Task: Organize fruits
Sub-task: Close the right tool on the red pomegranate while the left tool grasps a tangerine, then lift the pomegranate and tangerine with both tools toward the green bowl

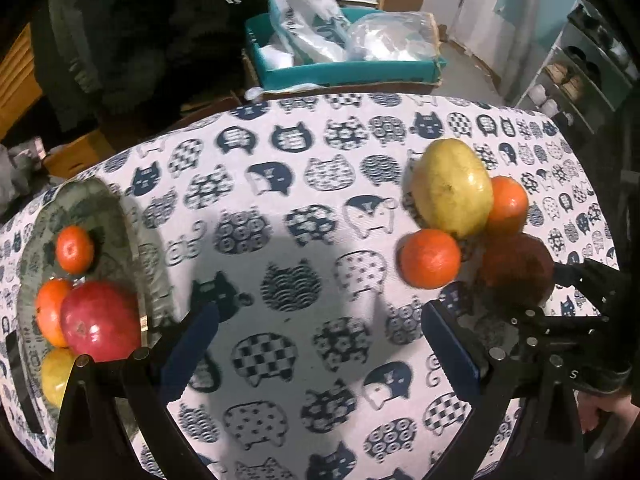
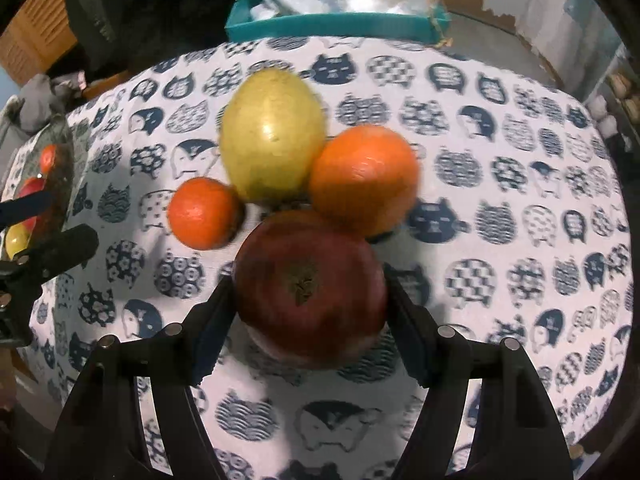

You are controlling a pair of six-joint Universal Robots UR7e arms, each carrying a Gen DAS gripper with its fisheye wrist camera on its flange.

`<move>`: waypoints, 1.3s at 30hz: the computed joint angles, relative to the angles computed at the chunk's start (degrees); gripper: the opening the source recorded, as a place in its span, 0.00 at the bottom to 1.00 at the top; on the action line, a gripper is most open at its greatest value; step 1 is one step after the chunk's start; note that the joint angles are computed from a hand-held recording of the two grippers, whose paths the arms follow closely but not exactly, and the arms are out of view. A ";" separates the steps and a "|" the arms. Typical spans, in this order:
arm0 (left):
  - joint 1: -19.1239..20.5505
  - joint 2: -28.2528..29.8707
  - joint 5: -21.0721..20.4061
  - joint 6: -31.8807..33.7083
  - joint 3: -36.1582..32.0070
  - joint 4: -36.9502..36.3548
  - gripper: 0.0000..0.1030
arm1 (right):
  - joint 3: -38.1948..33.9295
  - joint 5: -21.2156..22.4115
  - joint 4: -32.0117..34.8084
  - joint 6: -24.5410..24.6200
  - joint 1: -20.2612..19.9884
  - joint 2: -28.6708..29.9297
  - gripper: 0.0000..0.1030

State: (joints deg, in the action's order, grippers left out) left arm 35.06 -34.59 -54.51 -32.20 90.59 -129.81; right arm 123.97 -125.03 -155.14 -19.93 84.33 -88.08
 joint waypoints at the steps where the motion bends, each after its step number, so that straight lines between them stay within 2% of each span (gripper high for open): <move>1: -0.03 0.55 -0.44 0.57 -0.48 -0.32 0.99 | 0.18 -0.16 -0.32 0.02 -0.19 -0.56 0.71; 10: -0.16 5.27 -3.02 4.53 -4.71 -1.13 0.99 | 0.72 -0.34 -1.36 0.89 -2.85 -3.97 0.71; 19: 1.02 7.83 -5.65 2.59 -7.00 -1.94 0.98 | 0.57 0.40 -2.32 0.91 -3.88 -4.96 0.71; 22: 1.36 8.08 -6.55 2.43 -7.15 -3.29 0.91 | 0.55 0.29 -2.47 0.63 -3.96 -5.01 0.71; 28: 1.92 8.81 -9.32 2.45 -8.25 -3.05 0.65 | 0.45 0.29 -2.50 0.95 -3.80 -4.95 0.71; 30: 1.84 8.73 -10.47 3.25 -7.81 -4.73 0.47 | 0.36 0.23 -2.68 0.91 -3.57 -4.65 0.71; 31: 1.61 8.73 -10.61 4.01 -7.70 -5.31 0.42 | 0.35 0.13 -2.78 0.91 -3.42 -4.55 0.71; 34: 0.42 9.11 -7.89 4.88 -8.29 -3.37 0.41 | 0.41 -0.11 -3.37 0.52 -2.92 -4.34 0.71; 39: -0.32 8.04 -6.08 5.42 -6.99 -4.72 0.40 | 0.72 -1.07 -4.61 -0.63 -1.91 -4.59 0.71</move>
